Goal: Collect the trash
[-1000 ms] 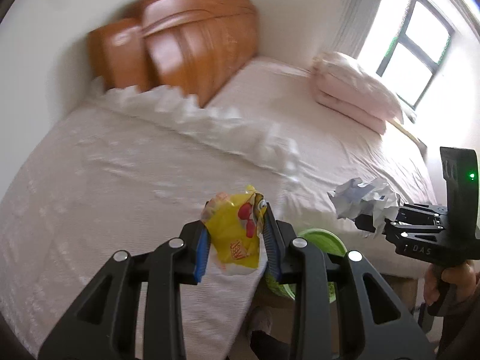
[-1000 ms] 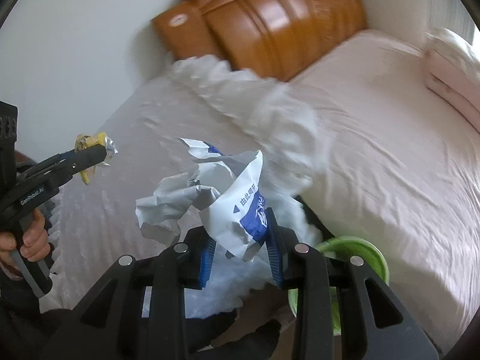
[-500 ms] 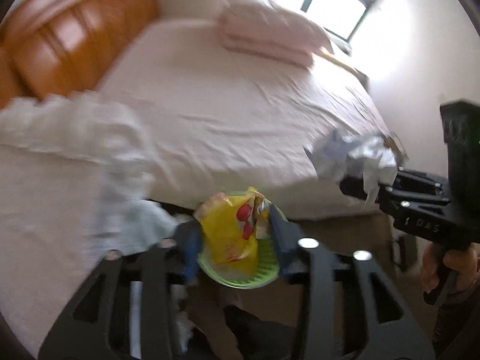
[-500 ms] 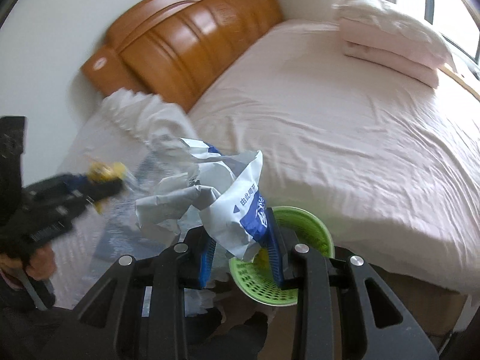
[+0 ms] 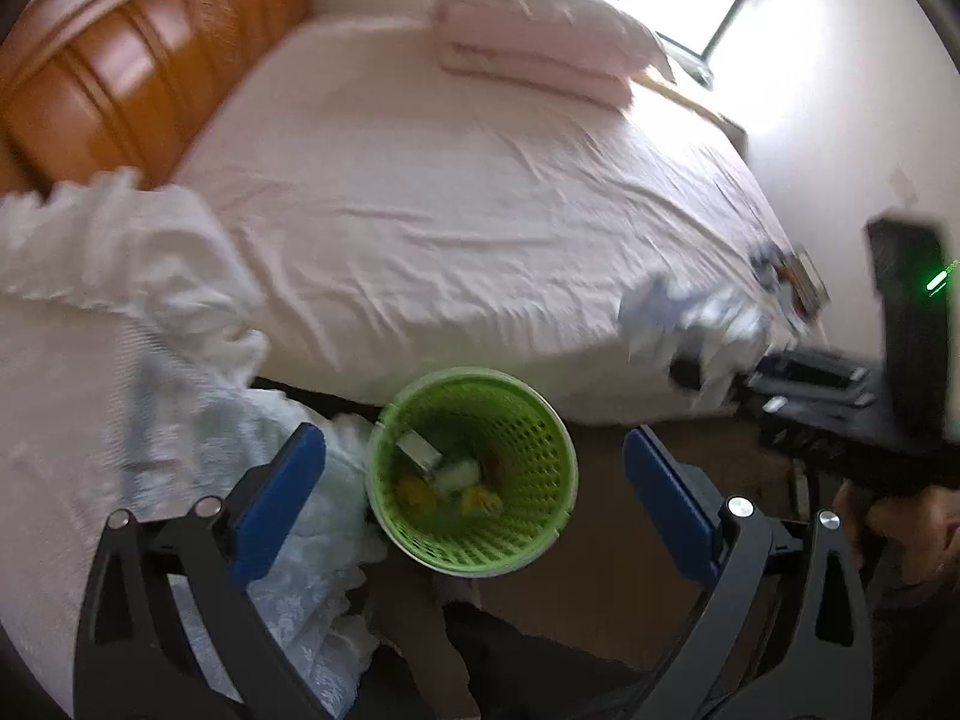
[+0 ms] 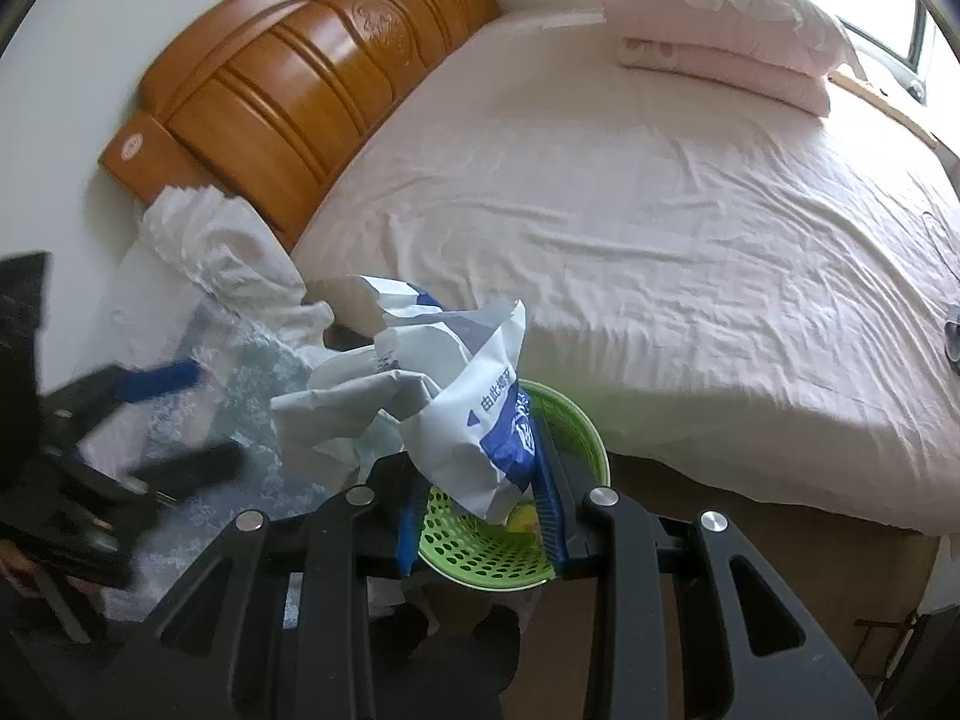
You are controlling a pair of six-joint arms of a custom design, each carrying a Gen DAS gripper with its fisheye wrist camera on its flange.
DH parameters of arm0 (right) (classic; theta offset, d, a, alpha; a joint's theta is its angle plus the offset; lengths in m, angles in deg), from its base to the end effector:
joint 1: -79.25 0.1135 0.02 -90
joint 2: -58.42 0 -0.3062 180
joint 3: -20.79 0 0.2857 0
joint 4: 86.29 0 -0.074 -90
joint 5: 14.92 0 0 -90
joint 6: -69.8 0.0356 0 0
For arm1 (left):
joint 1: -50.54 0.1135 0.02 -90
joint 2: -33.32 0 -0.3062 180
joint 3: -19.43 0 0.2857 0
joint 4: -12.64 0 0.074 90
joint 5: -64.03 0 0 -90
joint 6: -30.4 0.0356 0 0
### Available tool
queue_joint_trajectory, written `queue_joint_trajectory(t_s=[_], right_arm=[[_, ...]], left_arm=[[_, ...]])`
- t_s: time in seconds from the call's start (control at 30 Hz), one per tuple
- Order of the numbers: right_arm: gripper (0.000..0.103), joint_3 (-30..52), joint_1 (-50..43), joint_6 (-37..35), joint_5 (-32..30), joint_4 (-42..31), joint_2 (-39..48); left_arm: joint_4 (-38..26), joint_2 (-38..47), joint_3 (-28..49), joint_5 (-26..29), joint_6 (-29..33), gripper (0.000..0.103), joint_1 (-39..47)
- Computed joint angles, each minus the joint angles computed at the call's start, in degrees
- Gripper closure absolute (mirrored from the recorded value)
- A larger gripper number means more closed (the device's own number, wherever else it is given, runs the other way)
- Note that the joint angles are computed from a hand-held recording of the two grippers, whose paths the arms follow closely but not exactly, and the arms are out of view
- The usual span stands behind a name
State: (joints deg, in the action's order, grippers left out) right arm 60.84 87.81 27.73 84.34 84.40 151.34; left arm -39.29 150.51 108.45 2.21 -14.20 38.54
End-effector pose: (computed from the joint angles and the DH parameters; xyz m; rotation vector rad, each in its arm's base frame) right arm 0.2570 0.0329 0.0950 0.9380 2.4648 0.1209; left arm 0.4170 -0.1058 0.1472 1.3862 2.4063 -0.5984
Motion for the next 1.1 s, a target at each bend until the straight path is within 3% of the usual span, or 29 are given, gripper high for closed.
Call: queue_joint_trajectory(t_s=[0.13,0.3,0.33,0.4,0.5,0.7,0.77,0.87,0.93,1.1], right_arm=[[0.071,1.1,-1.0,-0.9,-4.1,5.5,8.0],[0.067,5.3,-0.3,-0.7,-6.1,7.1,16.6],[0.063,6.5,0.1,-0.4,-6.3,7.2,18.8],[0.029,9.4,1.7,0.7,-4.3,5.2,22.7],[0.013,13.8,4.0,2.4,-2.9,0.4,26.4],[0.012,17.9,5.3,3.2,-3.5,-5.1,25.5],[0.011,21.1,7.2,3.1,-1.7,-10.4,23.0],[0.011,27.5,10.6,1.7,1.9,-17.8,20.8],[0.003,33.9,13.8,-0.4,5.9,-24.3,18.8],[0.003,44.8,19.0,-4.3,9.2,-29.4,16.4]], left_arm=[[2.0,-2.6,-0.9,0.4,-0.8,0.008,3.5],[1.2,-3.9,-1.3,-1.6,0.5,0.008,6.5],[1.6,-4.1,-1.5,-1.7,0.5,0.008,7.0],[1.9,-4.1,-1.1,-1.9,0.2,0.008,8.1],[1.9,-3.7,-0.2,-1.5,-0.3,0.008,9.7],[2.3,-3.1,2.3,-0.8,-3.0,0.008,13.2],[2.8,-3.4,3.2,-0.5,-4.4,0.008,14.8],[3.8,-3.6,5.6,-0.9,-7.0,0.008,17.9],[3.7,-3.3,8.1,-0.8,-8.8,0.008,20.5],[5.3,-3.3,13.8,-2.1,-13.9,0.008,27.4]])
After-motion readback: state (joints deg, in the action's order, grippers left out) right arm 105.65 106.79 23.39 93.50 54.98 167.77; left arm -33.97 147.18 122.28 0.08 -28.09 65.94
